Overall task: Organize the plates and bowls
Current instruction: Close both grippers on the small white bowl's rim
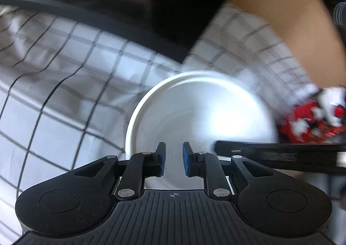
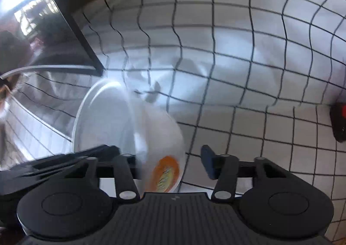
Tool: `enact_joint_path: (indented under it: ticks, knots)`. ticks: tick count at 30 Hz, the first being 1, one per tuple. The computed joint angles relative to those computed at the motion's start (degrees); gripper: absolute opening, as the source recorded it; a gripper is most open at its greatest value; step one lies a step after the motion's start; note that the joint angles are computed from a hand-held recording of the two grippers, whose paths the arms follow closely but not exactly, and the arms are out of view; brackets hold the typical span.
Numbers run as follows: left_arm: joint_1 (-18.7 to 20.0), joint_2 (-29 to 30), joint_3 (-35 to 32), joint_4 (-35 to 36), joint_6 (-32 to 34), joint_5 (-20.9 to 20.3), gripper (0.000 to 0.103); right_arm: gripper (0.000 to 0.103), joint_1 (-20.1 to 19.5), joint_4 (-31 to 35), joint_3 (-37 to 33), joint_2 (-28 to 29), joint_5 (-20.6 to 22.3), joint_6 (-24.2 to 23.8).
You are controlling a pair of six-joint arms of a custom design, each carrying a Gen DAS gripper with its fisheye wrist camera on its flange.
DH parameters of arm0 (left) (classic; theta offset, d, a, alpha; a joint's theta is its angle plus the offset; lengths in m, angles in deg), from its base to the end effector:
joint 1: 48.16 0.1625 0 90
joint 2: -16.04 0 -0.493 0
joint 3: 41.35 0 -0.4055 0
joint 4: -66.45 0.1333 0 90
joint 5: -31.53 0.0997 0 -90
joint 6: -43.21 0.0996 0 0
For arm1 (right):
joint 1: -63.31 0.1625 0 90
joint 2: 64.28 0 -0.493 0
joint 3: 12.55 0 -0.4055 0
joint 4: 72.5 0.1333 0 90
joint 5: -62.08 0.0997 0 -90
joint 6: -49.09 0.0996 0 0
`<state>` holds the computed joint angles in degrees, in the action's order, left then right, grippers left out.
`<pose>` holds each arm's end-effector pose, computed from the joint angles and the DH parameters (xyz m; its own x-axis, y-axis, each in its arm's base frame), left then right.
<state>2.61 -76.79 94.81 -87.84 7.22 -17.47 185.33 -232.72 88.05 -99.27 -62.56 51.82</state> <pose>-0.0932 -0.4282 0.3421 -0.9402 -0.1860 -0.2855 0.0471 0.7589 -0.6495 0.4241 -0.5336 0.0022 -0.7461 -0.3568 0.5621 -0.4935 0.8631 -0.1073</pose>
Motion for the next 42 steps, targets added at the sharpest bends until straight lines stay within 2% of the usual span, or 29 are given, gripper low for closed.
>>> enact_joint_path:
  ticks: [2,5,7,8,12,16,18,20,25,29,32,33,35,37,42]
  knots:
    - [-2.6,-2.3,1.8,-2.7,2.0,1.4,0.018,0.045,0.1,-0.7,0.7,-0.2,-0.7,-0.1]
    - [-8.0,-5.7,3.9,-1.3,0.2,9.3,0.018,0.045,0.5,-2.2,1.3,-0.2,-2.5,-0.5]
    - [-10.2,-6.6,4.4,1.9,-3.1,14.4,0.018,0.045,0.7,-2.7,1.6,-0.2,-3.7,-0.5]
    - [-10.1,-6.4,4.3,2.1,-3.1,14.8,0.018,0.045,0.8,-2.7,1.8,-0.3,-3.9,-0.3]
    - [-7.1,-4.7,3.3,-0.4,-2.1,10.1,0.018,0.045,1.5,-2.0,1.9,-0.8,-4.7,-0.2]
    - [-5.5,-2.5,1.7,6.4,-7.8,12.1,0.019,0.045,2.6,-2.9,2.3,-0.7,-7.0,-1.7]
    - [-4.3,-2.1,1.5,7.7,-9.8,11.5,0.022,0.045,2.8,-3.2,2.7,-0.7,-7.7,-2.0]
    - [-3.2,-1.6,1.6,6.4,-8.8,9.6,0.025,0.045,2.6,-2.9,3.1,-0.9,-7.9,-1.5]
    - [-0.1,2.0,1.2,1.4,-5.2,4.0,0.025,0.045,1.7,-1.3,3.4,-1.2,-6.7,1.4]
    - [2.0,4.2,1.1,-1.0,-4.7,1.7,0.027,0.045,0.9,-0.9,2.9,-0.8,-5.2,3.6]
    - [3.4,4.7,0.8,-1.9,-5.2,0.2,0.024,0.04,-0.1,-0.2,2.3,-0.6,-3.7,4.6]
    - [4.0,4.8,0.4,-1.2,-5.9,-0.4,0.022,0.035,-0.4,0.2,2.1,-0.6,-3.1,4.9]
    - [4.0,4.5,0.5,-1.0,-6.5,-0.6,0.021,0.027,-1.1,1.4,1.8,-0.8,-1.3,5.6]
    - [3.4,3.6,-0.2,3.1,-8.6,-0.7,0.022,0.022,-1.2,2.5,2.1,-1.2,-0.2,6.4]
    - [-3.1,-0.6,0.4,9.4,-15.6,4.0,0.02,0.019,0.8,-0.9,5.6,-5.2,2.2,1.4]
